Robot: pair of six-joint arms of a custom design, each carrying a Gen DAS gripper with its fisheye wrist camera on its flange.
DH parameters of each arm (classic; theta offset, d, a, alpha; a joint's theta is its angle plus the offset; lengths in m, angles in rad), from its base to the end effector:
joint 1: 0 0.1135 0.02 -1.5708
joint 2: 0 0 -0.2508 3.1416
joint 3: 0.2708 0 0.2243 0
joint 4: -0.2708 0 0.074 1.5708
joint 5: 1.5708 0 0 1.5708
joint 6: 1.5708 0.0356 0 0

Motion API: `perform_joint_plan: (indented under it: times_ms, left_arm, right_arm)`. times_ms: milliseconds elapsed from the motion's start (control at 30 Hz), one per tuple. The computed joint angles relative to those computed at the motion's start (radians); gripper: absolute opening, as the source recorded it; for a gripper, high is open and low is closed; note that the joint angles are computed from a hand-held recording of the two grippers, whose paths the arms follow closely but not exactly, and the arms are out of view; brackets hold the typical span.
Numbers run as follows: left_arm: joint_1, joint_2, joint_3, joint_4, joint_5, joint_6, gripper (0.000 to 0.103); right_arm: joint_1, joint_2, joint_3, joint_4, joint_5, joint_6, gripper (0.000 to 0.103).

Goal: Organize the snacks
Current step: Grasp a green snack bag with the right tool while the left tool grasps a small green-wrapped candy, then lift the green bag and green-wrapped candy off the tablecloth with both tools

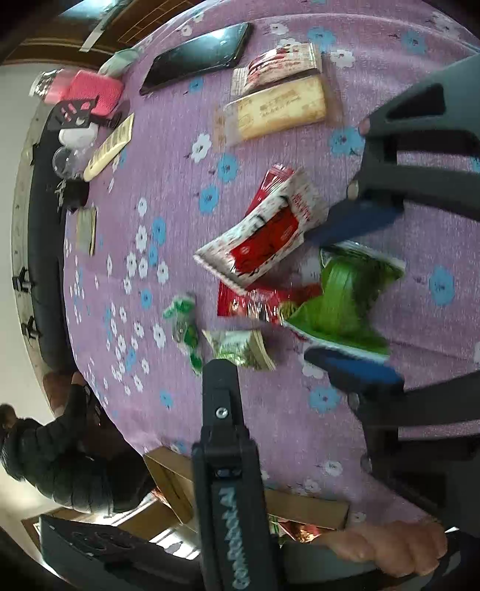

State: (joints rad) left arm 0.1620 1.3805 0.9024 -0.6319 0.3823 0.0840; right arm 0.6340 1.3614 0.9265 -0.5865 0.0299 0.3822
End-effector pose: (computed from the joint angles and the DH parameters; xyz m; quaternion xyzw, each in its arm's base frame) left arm 0.2387 0.0255 0.2177 0.0061 0.9568 -0.1561 0.2452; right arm 0.1991 0.1451 0.2287 -0.1168 0.9553 0.1194 0.2440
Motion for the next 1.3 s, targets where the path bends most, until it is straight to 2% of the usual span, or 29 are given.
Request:
perform_joint_plan:
  times_ms: [167, 467, 567, 600, 967, 1300]
  left_arm:
    - [-0.042, 0.018, -0.028, 0.068, -0.039, -0.016, 0.062]
    - [-0.14, -0.003, -0.12, 0.226, -0.113, -0.004, 0.061]
    - [-0.161, -0.009, -0.147, 0.263, -0.161, 0.011, 0.032]
    - [-0.161, -0.018, -0.157, 0.273, -0.179, 0.022, 0.029]
    - [-0.047, -0.065, -0.183, 0.228, -0.083, 0.071, 0.028]
    - [-0.094, -0.152, -0.243, 0.293, -0.159, 0.064, 0.028]
  right_arm:
    - [-0.071, -0.013, -0.004, 0.001, -0.043, 0.027, 0.033]
    - [-0.224, -0.055, -0.04, 0.02, -0.149, 0.1, 0.033]
    - [-0.225, -0.055, -0.041, 0.024, -0.155, 0.101, 0.033]
    - [-0.224, -0.055, -0.041, 0.026, -0.156, 0.102, 0.033]
    - [-0.184, -0.061, -0.047, 0.059, -0.171, 0.082, 0.033]
    - [-0.156, -0.057, -0.054, 0.082, -0.163, 0.069, 0.033]
